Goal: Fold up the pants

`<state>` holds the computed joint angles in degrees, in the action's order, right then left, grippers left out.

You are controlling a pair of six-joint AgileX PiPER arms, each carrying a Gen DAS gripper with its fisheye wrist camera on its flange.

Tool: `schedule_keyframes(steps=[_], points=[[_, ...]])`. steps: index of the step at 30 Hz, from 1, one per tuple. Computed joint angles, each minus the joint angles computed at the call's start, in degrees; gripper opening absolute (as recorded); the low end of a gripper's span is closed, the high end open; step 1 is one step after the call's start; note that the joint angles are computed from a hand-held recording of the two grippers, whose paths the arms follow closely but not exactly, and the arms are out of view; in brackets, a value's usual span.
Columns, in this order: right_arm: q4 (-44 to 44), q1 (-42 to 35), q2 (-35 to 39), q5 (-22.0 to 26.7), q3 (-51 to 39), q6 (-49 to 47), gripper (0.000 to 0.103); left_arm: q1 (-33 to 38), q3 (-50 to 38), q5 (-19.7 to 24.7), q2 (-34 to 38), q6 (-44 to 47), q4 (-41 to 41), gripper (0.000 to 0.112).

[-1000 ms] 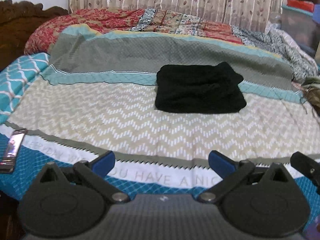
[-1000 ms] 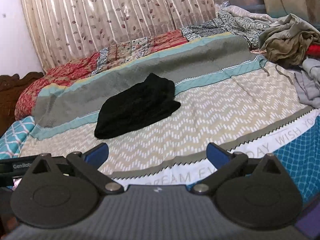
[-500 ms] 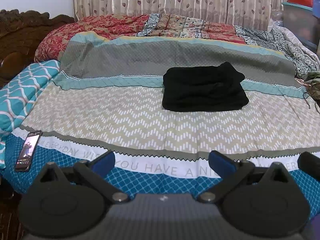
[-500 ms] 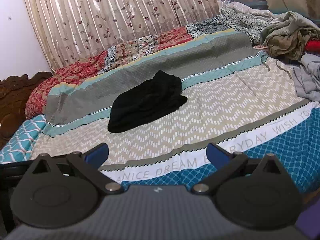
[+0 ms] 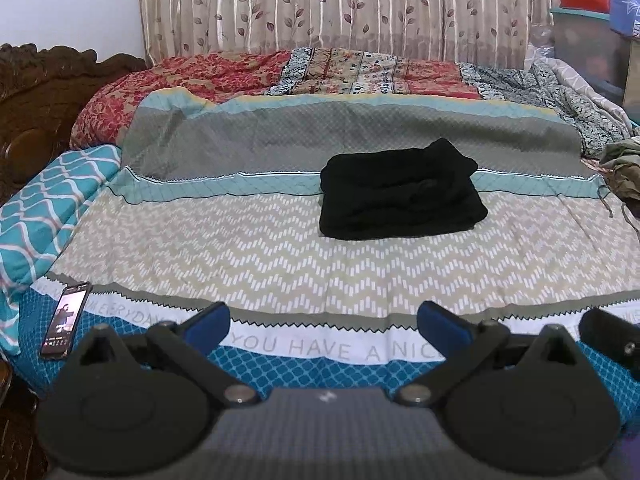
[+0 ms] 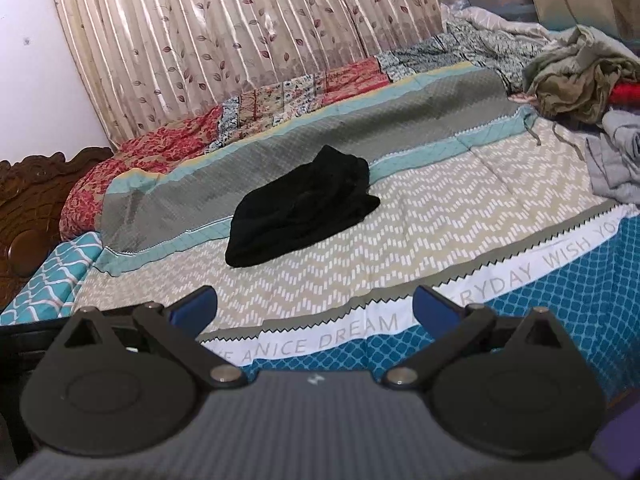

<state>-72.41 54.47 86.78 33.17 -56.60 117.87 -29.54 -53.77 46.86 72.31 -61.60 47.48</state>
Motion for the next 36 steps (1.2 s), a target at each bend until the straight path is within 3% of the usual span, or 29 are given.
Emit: schedule_keyframes(steps=[29,36], points=[[6.76,0.56,0.82,-2.22,-1.54,-6.64,0.103,3.76,0.55,-0.96,-0.87,7.11,-5.99,0.103],[8.20,0.15,0.62,-2.96,-1.29,-7.09,0.103,3.16,1.01,0.64,-0.62,4.12,-2.51,0.103]])
